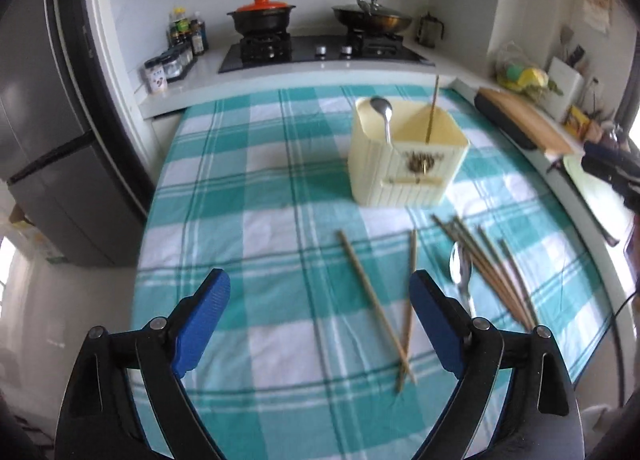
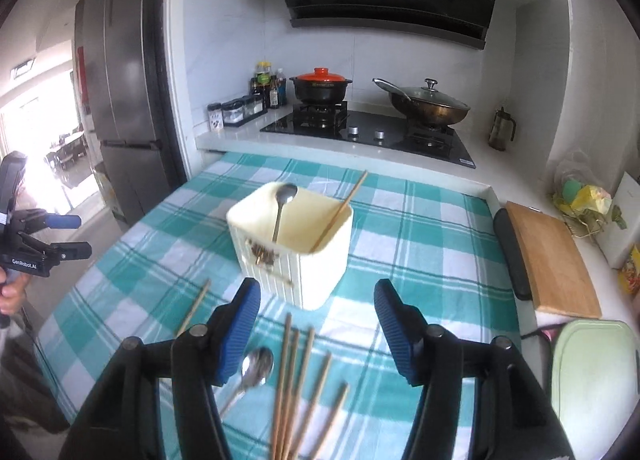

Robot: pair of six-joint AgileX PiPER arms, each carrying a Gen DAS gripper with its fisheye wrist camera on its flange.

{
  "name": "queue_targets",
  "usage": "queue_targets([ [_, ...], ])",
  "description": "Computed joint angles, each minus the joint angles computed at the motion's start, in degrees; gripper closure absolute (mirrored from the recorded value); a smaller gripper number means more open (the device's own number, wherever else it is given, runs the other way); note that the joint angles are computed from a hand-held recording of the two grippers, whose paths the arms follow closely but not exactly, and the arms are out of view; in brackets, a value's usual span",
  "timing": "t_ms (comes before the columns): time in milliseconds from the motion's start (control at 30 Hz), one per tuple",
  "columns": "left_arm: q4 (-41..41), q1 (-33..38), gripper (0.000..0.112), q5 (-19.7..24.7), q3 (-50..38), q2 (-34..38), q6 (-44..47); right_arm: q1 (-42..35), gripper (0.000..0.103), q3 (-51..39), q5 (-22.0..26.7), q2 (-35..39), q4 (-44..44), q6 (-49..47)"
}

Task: Organize utensils
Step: 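Move the left tool to a loose chopstick while the right tool moves to the chopstick bundle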

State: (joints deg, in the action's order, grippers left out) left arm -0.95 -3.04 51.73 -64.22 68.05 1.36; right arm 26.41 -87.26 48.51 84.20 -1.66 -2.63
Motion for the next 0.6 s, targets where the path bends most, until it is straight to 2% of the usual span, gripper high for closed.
queue_targets([
  [67, 7.1, -5.5, 0.017, -1.7, 8.3, -6.5, -9.2, 3.7, 0.043, 10.9, -3.4, -7.5, -6.3, 6.4],
  [233, 21.7, -20.7, 0.017, -5.9, 24.6, -16.8, -37.8, 15.1, 0.043, 34.7, -9.4, -22.8, -25.6, 35.0],
  [300, 26.9, -26.9, 0.017, -6.7, 28.7, -17.5, -49.3, 19.3, 0.043, 42.0, -9.1, -26.5, -31.4, 46.5],
  [400, 35.8, -37.8, 0.017, -4.3, 32.1, -15.8, -66.5, 26.9, 0.043, 49.7, -5.8, -28.4, -40.9, 63.6],
  [500, 40.9, -45.4, 0.017, -2.2, 33.9, -14.4, -76.3, 28.0, 0.043, 53.3, -5.3, -29.4, -41.9, 68.6],
  [600, 41.8, -47.1, 0.017, -2.5, 34.0, -13.2, -78.8, 26.1, 0.043, 54.0, -5.5, -29.9, -42.2, 69.9],
])
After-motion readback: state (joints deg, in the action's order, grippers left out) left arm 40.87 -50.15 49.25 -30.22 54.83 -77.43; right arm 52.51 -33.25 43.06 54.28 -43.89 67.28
